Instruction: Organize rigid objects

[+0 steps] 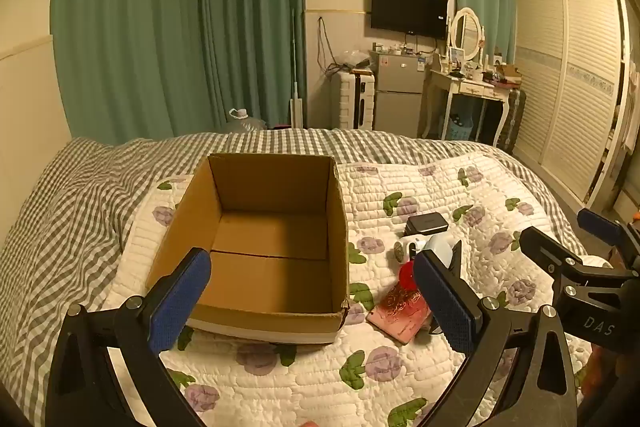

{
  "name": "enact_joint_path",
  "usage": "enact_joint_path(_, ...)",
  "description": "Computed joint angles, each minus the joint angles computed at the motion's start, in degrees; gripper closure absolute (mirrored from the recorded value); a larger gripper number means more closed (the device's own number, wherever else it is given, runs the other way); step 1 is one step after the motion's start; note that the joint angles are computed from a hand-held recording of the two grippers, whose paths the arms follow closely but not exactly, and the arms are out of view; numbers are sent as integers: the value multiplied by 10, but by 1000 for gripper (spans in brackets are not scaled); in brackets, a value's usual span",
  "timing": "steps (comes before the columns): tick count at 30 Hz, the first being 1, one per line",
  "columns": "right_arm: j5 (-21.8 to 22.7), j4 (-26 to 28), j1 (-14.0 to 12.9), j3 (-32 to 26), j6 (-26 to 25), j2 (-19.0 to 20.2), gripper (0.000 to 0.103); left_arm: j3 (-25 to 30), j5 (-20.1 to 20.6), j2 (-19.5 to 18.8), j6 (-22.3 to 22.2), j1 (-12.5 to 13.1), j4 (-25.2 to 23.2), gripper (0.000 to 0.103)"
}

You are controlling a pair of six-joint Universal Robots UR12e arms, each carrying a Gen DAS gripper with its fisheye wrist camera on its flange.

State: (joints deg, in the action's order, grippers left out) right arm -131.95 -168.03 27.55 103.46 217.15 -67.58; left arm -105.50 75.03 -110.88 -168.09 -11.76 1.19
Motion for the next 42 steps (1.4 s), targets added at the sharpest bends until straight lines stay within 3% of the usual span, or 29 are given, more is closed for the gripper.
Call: enact_joint_path(42,9,3,-1,4,5,3,0,0,-4,-2,-5,0,-3,0)
